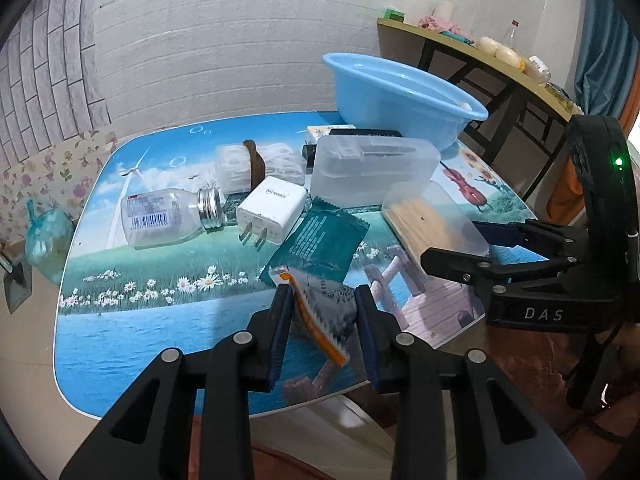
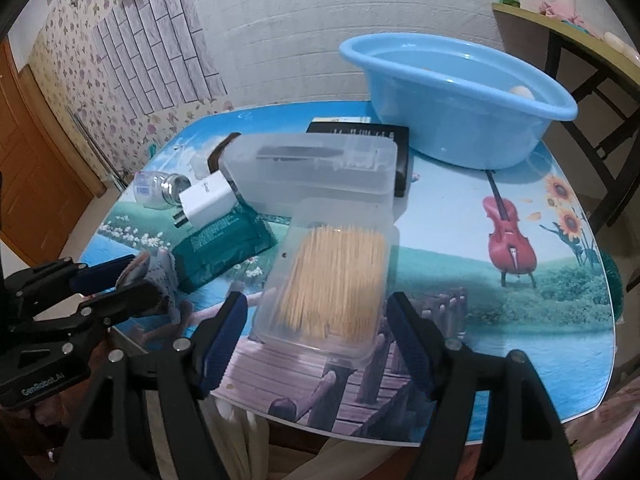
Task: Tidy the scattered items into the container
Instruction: 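Lift the snack packet with the left tool while the right tool grasps the toothpick box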
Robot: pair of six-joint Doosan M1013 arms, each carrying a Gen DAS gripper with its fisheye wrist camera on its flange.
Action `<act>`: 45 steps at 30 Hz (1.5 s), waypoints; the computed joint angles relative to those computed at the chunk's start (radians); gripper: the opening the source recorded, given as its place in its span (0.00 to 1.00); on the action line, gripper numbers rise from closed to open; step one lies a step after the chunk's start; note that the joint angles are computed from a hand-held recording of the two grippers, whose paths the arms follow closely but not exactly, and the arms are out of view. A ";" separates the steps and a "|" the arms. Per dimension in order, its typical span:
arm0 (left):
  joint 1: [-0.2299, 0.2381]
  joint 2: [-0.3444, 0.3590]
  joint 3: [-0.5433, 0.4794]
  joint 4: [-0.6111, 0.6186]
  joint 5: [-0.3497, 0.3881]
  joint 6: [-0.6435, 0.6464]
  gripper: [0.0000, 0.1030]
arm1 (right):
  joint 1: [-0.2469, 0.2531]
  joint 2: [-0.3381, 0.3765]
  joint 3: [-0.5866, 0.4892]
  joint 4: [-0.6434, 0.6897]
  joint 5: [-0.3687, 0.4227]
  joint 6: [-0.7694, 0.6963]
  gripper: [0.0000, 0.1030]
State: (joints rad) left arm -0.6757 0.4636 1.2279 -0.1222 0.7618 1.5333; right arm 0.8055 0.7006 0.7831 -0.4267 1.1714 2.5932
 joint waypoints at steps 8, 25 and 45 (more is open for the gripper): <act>-0.010 0.000 -0.002 0.049 -0.002 -0.026 0.32 | 0.001 -0.041 0.066 -0.012 -0.038 0.010 0.63; -0.016 0.023 -0.018 0.073 0.009 -0.033 0.45 | 0.000 -0.053 0.087 -0.032 0.002 0.019 0.64; -0.005 -0.007 -0.002 0.037 -0.072 -0.040 0.36 | 0.017 -0.105 0.156 -0.158 -0.109 0.097 0.59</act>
State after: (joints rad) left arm -0.6809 0.4566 1.2261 -0.0849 0.6899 1.4936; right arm 0.8224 0.5957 0.9389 -0.5844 1.0620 2.6907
